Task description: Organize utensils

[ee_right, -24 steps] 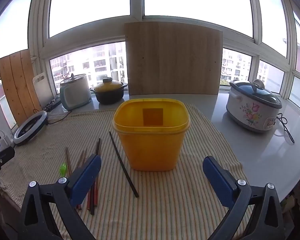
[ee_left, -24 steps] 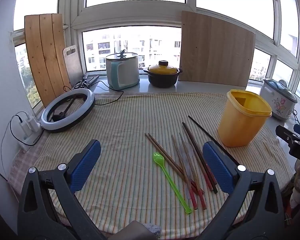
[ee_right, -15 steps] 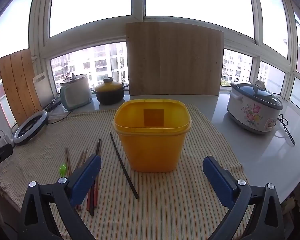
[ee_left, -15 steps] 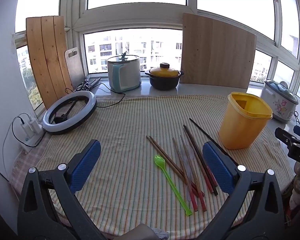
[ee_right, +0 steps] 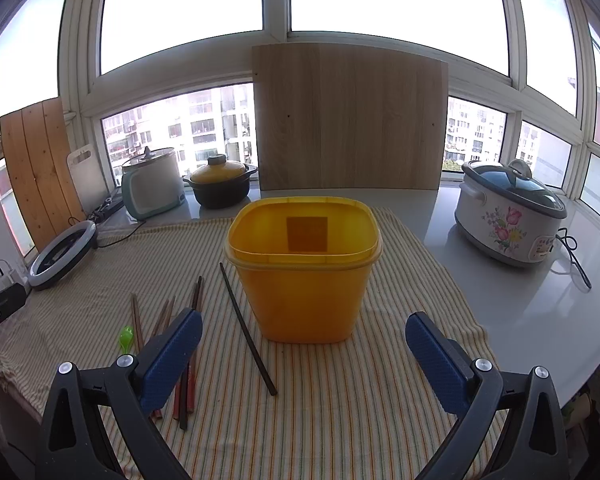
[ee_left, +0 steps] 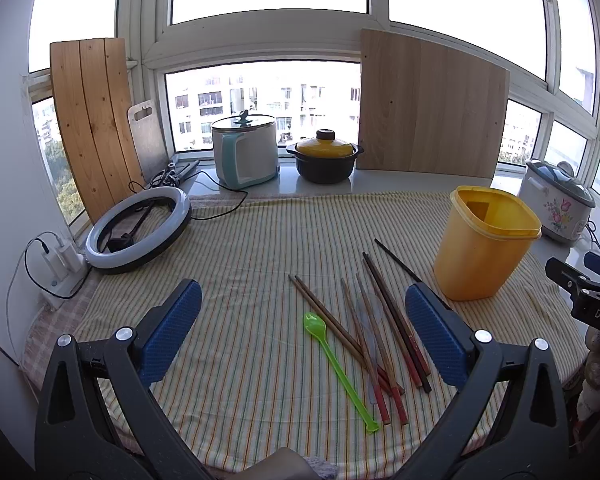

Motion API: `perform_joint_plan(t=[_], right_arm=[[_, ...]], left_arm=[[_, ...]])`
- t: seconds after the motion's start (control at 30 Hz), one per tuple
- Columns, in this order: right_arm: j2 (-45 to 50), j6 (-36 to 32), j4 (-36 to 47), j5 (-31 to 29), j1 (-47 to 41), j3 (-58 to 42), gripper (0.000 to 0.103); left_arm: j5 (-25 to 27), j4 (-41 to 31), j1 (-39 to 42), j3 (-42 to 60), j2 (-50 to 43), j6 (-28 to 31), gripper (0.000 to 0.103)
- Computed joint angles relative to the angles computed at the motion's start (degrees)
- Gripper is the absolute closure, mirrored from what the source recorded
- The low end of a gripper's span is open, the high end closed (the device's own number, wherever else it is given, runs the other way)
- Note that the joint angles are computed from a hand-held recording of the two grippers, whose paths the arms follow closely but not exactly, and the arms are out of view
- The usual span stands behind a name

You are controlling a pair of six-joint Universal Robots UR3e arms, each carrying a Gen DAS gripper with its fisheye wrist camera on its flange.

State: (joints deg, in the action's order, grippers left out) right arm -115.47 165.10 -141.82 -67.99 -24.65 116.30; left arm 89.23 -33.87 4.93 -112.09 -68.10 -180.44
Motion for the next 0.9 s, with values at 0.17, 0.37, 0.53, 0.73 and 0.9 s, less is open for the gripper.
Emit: perform_joint_plan(t=[0.17, 0.37, 0.53, 0.73, 0.9], right_arm=[[-0.6, -0.4, 1.5, 0.5, -0.5, -0.6, 0.0], [-0.3, -0.7, 1.3, 0.5, -0.4, -0.5, 0.0], [-0.1, -0.8, 1.3, 0.6, -0.3, -0.3, 0.0], [0.3, -0.8, 1.4, 0.3, 0.1, -0.5, 0.0], [0.2, -0.8, 1.5, 0.4, 0.0, -0.5, 0.0]], left_arm=[[0.1, 0.3, -0.2, -0.1, 0.1, -0.2, 0.0], [0.8, 0.3, -0.7, 0.2, -0.2, -0.5, 0.0], [0.4, 0.3, -0.4, -0.2, 0.2, -0.2, 0.0], [0.4, 0.3, -0.5, -0.2, 0.3, -0.3, 0.0], [0.9, 0.7, -0.9, -0.2, -0.2, -0.6, 0.0]])
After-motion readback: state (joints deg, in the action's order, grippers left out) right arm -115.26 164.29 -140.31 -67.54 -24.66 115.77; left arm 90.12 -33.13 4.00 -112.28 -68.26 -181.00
